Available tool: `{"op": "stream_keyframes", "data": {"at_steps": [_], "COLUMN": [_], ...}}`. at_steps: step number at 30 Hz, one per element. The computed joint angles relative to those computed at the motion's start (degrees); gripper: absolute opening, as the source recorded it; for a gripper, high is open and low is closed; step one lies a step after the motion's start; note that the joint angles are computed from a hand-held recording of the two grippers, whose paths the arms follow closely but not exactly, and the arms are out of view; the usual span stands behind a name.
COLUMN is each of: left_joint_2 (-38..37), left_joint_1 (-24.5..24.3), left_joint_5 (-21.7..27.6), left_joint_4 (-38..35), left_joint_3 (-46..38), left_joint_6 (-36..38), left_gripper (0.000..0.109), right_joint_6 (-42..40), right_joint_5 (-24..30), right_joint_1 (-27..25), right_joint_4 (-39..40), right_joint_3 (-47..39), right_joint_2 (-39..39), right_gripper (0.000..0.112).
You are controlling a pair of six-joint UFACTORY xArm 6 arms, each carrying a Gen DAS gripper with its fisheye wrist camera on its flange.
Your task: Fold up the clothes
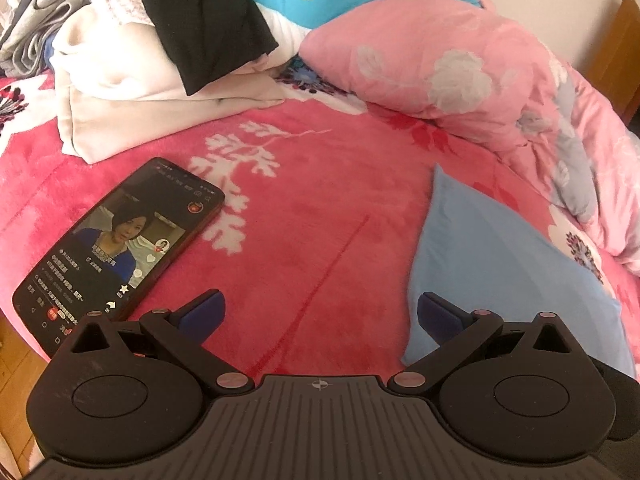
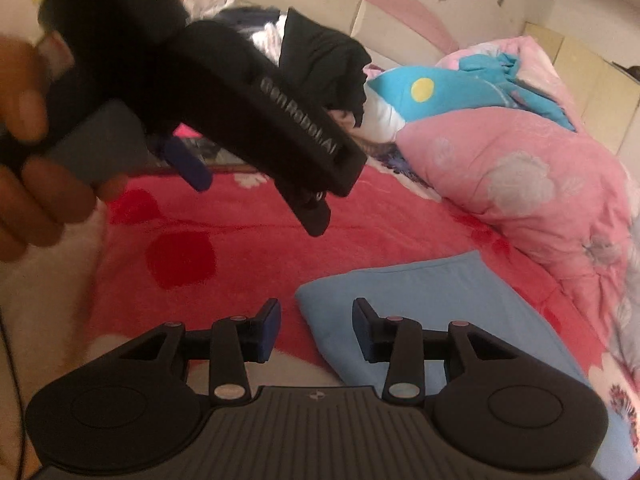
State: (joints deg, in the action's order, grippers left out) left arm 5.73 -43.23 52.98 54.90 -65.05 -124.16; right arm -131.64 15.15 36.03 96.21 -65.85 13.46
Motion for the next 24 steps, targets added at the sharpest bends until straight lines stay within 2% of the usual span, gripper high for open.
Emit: {"op": "stream_keyframes", "data": {"at_steps": [11,15,24], "left_joint_2": [-0.1,0.0,0.2], "left_joint_1": [0.6,0.6,0.5], "left_joint_5": [-1.0,-0.8,-0.5], "left_joint_4": [0.0,0.1,0.0], "left_joint_3": [0.3,0.2,-0.1], "left_joint_6": [-0.7,-0.6,-0.2], "left_gripper": [0.103,0.103,0.103], "right_joint_6": [2.0,-0.7,-9.7], "right_joint_5": [-3.1,-4.8,-8.1], "right_joint_1": [1.2,1.5,2.8], "right_joint_4": [-1.4,2.7,9.8], "right_joint_3": [-2.8,-3.2,-3.5], "right_joint_2": [2.9,2.7,3.0], "right_gripper": [0.038,0.028,0.029]}}
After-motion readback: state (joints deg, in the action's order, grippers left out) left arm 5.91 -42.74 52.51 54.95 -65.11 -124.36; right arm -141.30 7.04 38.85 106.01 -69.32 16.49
